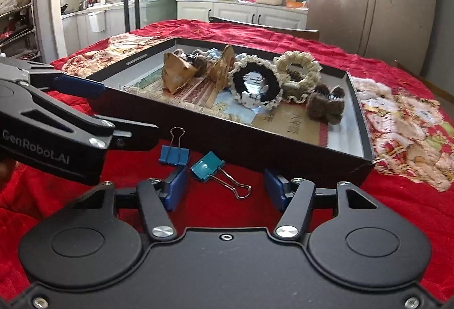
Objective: Organize objects
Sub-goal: 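Grasp teal binder clip with right tool while left tool grasps blue binder clip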
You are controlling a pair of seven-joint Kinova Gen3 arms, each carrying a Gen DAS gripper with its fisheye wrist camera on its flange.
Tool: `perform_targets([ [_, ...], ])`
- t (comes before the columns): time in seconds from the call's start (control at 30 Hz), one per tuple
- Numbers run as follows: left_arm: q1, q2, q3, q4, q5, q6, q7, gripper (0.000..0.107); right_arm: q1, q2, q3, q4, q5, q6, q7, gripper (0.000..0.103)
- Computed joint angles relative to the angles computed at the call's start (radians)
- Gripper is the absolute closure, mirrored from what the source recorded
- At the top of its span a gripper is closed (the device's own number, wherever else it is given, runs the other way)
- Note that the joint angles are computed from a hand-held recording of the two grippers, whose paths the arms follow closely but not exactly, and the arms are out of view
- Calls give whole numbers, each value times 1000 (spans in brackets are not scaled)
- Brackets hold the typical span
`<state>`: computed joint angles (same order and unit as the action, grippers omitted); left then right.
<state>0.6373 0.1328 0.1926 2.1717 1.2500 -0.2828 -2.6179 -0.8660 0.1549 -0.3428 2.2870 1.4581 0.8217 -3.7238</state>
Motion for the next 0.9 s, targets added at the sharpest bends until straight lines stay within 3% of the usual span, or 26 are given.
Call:
perform_targets([
  [0.1, -4, 6, -4, -6, -1, 23, 6, 7, 12, -5, 4, 6, 9, -22, 9, 59],
  [0.2, 2, 13, -12, -13, 10, 35, 1, 7, 3, 0, -1, 1, -6, -1, 35, 61],
  [0.23, 5, 15, -14, -15, 19, 37, -6, 8, 2, -2, -2, 3, -4, -3, 36, 77],
  [0.5, 22, 41, 3, -45, 142, 18, -109, 10, -28, -39, -21, 35, -73, 44, 57, 77],
  [0.8, -12, 103, 115, -106, 378, -83, -258, 20, -61, -78, -53, 76, -135, 100, 46, 77],
  [0.9, -16, 116, 148, -116, 390, -134, -245, 21, -68, -81, -59, 89, -128, 105, 19, 77],
])
